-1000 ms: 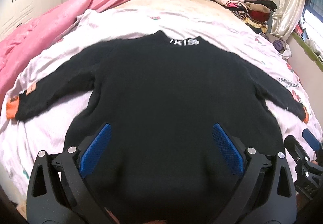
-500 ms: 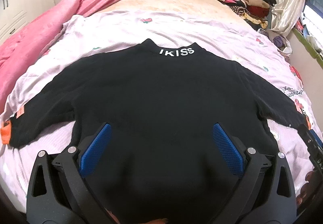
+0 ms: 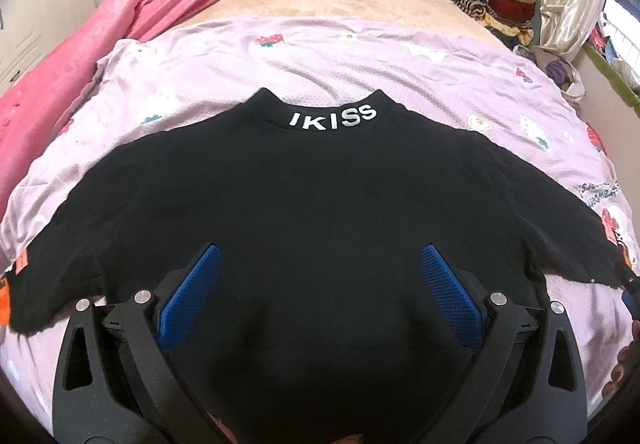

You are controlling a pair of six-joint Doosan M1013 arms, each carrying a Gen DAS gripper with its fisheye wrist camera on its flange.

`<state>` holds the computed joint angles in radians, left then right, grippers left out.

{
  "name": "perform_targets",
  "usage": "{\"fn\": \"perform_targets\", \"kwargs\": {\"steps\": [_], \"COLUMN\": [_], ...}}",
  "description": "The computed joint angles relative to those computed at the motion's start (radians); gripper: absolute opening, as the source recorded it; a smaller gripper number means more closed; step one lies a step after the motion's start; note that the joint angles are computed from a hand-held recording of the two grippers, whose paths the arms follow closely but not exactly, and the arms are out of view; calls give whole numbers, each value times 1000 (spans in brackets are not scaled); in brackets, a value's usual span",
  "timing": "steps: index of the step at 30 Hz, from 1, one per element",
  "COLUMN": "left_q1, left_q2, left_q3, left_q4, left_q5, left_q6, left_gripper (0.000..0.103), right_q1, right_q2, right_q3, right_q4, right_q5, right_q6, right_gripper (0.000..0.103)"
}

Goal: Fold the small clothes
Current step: 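Grasp the orange cuff of the sleeve nearest the right tool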

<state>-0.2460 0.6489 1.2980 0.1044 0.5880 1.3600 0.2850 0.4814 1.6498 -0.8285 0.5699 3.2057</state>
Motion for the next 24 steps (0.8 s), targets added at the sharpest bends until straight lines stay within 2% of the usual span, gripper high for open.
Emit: {"fn": "perform_targets", "kwargs": {"steps": [4,11,13,15,16,17,18,20,22,24], "left_q1": [-2,3,6,9,13,16,20,29,36,43], "left_q2": [32,81,90,95,96,95,94,86,78,66], "left_q3": [-41,-101,-108,-112,-110,-108,-105,-93,-85,-77], "left_q4": [-10,-36,-24,-3,-2,-8,-16,-43,-68,-90], "left_q5": [29,57,51,50,44,41,36,19,5,-11], "left_q6": [12,28,18,-4,-15,-14,-14,-6,7,23], "left_gripper": [94,94,94,94,94,94,94,94,94,94], "right_q1": [-24,-78,-91,-94,-98,-102,-104,-104,-102,-87], "right_q2": [4,15,18,14,14,14,12,7,-4,-14], "right_q3": [6,18,32,49,53,56,59,70,82,85], "right_q4": [31,94,45,-68,-99,-118,-153,-247,-382,-524], "right_q5": [9,-35,-68,-88,-99,-108,-112,-123,-150,-145], "right_q6": [21,54,145,299,338,362,401,493,581,658], "right_gripper": [99,99,98,82,78,67,47,19,16,15]}}
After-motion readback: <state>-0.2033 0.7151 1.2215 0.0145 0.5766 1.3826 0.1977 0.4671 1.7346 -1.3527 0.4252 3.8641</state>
